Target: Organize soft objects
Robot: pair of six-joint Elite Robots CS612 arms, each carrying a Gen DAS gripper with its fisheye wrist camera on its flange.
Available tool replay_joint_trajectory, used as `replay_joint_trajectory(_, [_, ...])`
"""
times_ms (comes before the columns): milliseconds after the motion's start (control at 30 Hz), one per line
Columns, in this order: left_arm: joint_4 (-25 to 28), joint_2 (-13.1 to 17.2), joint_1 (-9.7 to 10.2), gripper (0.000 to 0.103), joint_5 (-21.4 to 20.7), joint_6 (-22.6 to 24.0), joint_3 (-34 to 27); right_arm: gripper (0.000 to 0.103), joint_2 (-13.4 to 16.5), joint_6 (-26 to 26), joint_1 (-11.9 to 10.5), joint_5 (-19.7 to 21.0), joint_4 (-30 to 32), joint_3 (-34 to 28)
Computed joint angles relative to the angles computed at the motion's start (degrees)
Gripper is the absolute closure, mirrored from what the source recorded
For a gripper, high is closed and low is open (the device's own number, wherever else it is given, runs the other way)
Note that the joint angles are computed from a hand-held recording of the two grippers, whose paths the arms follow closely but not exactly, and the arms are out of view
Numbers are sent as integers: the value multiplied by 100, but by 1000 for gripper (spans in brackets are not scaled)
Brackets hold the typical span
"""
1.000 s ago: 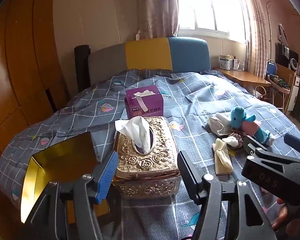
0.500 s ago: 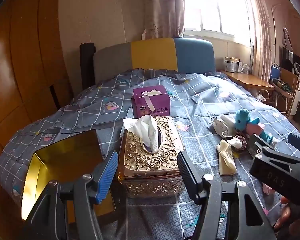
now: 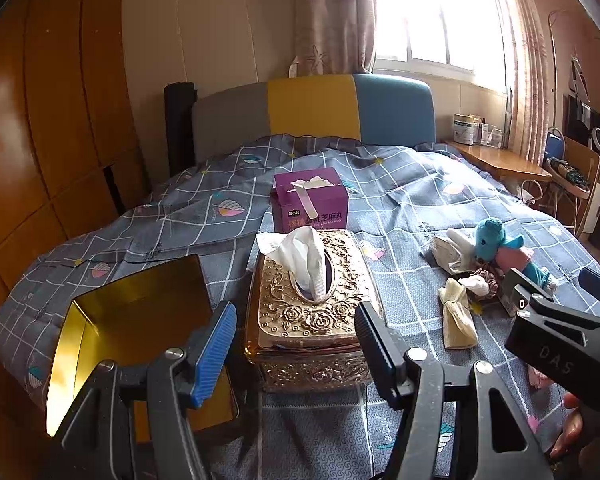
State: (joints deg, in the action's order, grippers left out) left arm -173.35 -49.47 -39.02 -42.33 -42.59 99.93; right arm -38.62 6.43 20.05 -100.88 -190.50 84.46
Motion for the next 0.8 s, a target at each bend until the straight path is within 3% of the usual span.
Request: replay_joint_trajectory(800, [50, -28, 2, 41, 6, -94, 49, 0, 7, 25, 9, 18, 44, -13])
